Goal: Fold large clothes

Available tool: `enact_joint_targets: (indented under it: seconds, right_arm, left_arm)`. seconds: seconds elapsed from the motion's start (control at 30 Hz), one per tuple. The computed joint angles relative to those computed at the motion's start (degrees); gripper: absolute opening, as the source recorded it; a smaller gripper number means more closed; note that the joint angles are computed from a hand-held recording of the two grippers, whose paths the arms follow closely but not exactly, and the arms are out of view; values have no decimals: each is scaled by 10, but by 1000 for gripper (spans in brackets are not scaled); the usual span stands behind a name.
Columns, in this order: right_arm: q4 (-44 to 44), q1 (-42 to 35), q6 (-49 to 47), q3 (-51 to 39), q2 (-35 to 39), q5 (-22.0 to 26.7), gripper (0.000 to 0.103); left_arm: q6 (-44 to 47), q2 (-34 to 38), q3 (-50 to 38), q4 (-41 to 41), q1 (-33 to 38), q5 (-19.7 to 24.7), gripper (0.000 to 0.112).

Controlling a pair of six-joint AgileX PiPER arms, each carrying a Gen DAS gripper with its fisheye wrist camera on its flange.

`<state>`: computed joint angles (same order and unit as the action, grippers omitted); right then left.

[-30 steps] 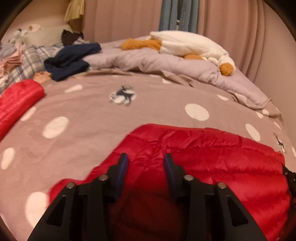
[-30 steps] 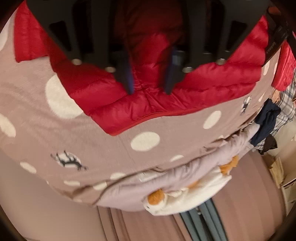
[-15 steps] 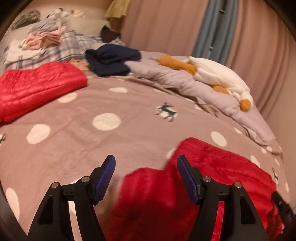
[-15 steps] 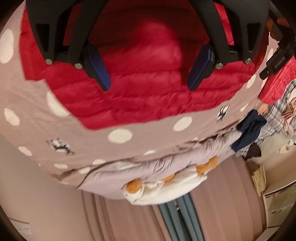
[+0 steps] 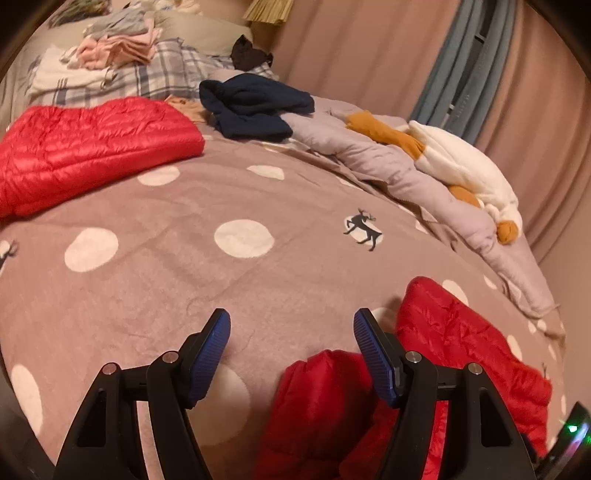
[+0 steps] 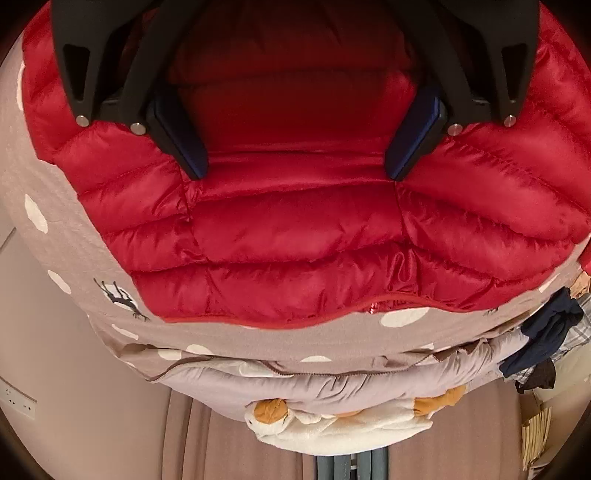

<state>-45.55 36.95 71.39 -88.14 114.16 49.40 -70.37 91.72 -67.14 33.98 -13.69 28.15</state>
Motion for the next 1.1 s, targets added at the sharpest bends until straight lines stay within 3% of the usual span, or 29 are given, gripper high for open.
enact_joint_targets:
  seconds: [0.23,0.37,0.53,0.6,0.77,0.9,1.03,1.1]
  right_arm:
    - [-12,-1,13,8,-1,-10,99]
    - [-30,5,47,34,-30,-22,99]
    - [-102,11,206,160,-148,-78,99]
    - [-112,14,239,196,-198,-67,99]
    - [-84,17,219,245,-327,2,99]
    - [-88,49,226,263,-386,73,100]
    - [-64,58,265,314,-443,61,100]
    - [-68,66,339,366,-466,41,100]
  left_arm:
    - [20,-1,-4,-29,0,7,69]
    - [-20,-15,9,12,-14,19,69]
    - [5,-49,38,-10,-3,-1,69]
    - [-3,-74,55,-6,4,-7,69]
    - [153,-146,82,-161,53,-45,76]
    - [137,-190,85,-139,35,-7,77]
    - [273,-226,128,-319,56,-39,80]
    - [280,-237,164,-353,52,-50,82]
